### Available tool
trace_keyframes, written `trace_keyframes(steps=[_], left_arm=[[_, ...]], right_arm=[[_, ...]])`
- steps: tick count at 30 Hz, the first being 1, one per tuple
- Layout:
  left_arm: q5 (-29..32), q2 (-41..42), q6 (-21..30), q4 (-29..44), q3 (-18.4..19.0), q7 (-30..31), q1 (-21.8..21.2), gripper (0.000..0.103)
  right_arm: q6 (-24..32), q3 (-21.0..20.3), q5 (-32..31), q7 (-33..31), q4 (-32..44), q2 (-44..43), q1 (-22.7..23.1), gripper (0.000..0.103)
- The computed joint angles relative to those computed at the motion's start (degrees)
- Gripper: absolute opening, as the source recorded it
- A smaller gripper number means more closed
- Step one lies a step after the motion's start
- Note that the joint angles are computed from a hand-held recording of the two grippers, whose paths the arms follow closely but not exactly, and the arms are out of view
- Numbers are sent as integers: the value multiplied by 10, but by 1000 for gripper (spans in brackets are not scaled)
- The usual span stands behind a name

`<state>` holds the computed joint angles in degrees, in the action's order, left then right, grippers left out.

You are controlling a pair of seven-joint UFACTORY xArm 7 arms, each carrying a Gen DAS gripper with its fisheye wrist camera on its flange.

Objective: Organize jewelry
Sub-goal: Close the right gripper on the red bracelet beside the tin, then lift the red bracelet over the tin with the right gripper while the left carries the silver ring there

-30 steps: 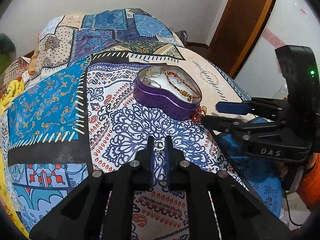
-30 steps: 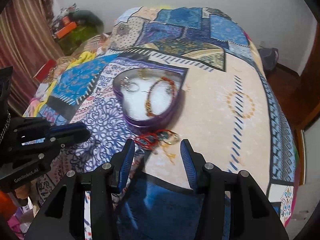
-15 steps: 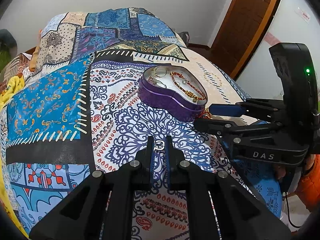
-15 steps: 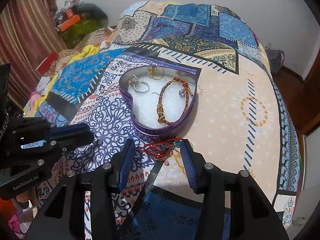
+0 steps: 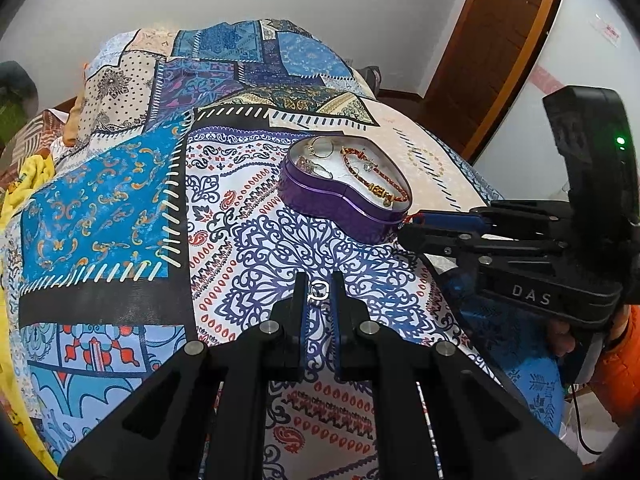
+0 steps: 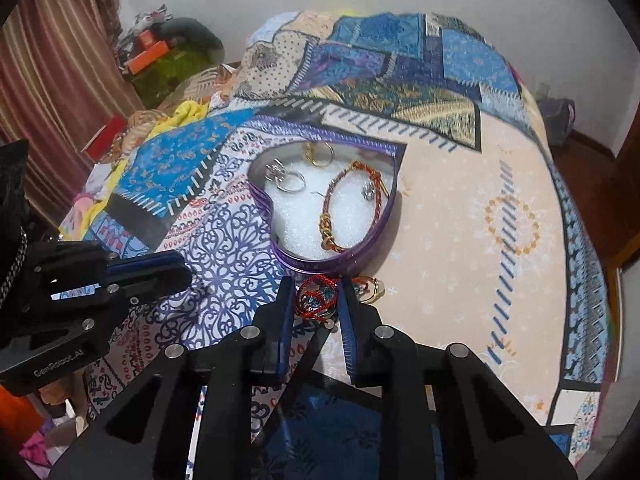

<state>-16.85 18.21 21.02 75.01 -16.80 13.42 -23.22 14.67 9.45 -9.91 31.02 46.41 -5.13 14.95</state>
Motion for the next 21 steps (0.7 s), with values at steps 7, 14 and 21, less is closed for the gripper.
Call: trace_keyframes(steps=[7, 14, 21], left_arm=[[1, -25, -9, -17, 3, -6, -2, 8], [1, -56, -22, -41, 7, -9, -4, 8], [-9, -84, -29, -63, 9, -7, -6, 8]], right_arm=[[1, 8, -16, 15, -9, -19, -2, 19], [8, 23, -26, 33, -29, -54, -6, 19], [9, 30, -15, 39, -58, -81, 4, 19]])
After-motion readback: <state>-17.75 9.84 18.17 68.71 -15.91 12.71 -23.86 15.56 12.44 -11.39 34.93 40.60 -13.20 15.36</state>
